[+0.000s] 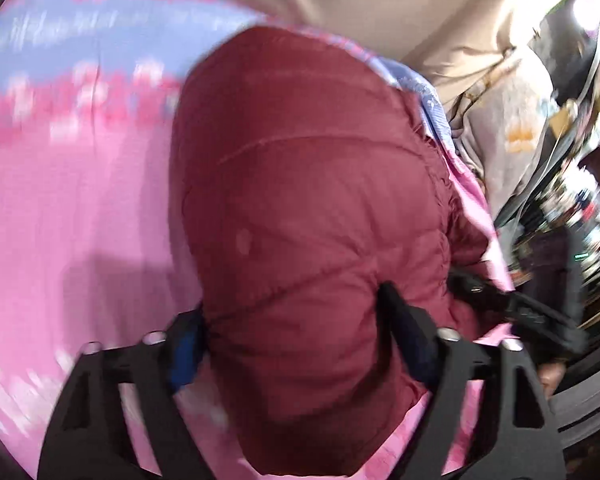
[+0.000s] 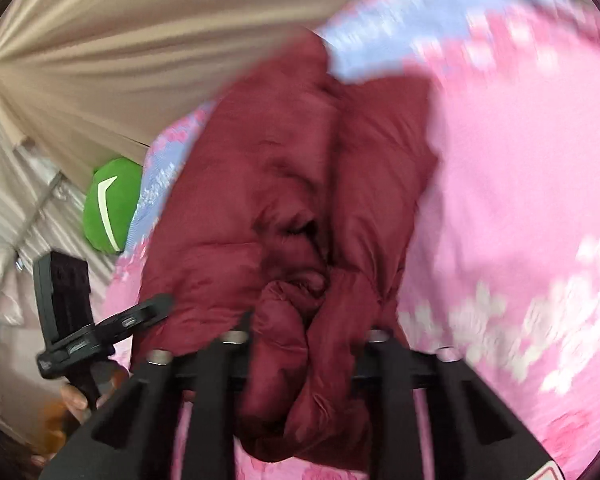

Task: Fold large clothes

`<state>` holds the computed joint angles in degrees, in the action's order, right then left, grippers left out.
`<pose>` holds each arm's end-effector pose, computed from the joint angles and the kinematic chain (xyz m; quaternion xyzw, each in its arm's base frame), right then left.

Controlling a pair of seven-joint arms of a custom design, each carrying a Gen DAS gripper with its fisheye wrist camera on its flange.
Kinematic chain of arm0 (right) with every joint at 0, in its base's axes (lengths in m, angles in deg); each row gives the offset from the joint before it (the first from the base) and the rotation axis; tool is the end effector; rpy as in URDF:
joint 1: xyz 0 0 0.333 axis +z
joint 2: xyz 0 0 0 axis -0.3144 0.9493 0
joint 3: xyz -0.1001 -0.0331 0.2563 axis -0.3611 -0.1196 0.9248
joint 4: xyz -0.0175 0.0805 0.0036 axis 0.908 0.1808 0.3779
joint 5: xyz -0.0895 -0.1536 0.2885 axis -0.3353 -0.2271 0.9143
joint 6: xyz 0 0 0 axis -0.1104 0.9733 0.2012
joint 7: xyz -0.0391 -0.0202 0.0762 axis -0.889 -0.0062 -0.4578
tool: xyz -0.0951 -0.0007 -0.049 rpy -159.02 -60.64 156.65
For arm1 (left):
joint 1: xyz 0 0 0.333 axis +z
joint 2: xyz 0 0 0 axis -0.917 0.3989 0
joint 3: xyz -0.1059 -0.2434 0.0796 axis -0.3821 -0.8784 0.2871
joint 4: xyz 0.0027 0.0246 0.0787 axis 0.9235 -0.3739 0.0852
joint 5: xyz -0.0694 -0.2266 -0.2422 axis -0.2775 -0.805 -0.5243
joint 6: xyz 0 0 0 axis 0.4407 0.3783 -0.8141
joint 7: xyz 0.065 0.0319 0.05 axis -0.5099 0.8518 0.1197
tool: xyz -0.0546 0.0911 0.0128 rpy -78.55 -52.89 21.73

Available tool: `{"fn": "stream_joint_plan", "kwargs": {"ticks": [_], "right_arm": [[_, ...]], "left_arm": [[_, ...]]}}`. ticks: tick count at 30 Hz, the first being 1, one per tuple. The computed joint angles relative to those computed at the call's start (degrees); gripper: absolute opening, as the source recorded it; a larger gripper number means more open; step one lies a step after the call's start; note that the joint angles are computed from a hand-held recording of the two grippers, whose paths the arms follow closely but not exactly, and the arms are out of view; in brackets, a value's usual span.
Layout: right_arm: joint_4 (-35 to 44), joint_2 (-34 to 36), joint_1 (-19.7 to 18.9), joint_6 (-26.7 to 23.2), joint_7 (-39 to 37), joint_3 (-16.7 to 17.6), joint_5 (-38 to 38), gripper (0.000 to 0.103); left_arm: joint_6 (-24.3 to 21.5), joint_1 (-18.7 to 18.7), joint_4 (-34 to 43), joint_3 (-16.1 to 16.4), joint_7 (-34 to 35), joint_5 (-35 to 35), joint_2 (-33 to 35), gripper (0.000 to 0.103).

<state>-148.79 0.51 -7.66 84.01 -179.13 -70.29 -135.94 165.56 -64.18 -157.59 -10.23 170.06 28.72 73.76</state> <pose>0.3663 0.2241 0.4840 -0.3695 0.8133 -0.1414 0.4266 0.5209 -0.0748 0.4973 0.3502 -0.8493 0.3867 0.0804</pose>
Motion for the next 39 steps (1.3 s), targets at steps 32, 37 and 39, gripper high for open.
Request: {"fn": "stream_joint_plan", "kwargs": {"ticks": [32, 37, 39], "right_arm": [[12.2, -3.1, 6.5, -30.5, -17.4, -3.0, 9.3, 0.058], [17.0, 6.9, 1.2, -18.5, -23.4, -10.7, 14.0, 0.054], [19.1, 10.7, 0.4, -15.9, -27.4, -12.1, 18.0, 0.015]], "left_arm": [[21.4, -6.3, -11.3, -1.6, 6.7, 4.4, -7.2, 0.079], [21.9, -6.6, -11.8, -1.6, 5.7, 4.6, -7.7, 0.081], [21.8, -6.7, -11.9, -1.5, 5.6, 4.8, -7.9, 0.081]]}}
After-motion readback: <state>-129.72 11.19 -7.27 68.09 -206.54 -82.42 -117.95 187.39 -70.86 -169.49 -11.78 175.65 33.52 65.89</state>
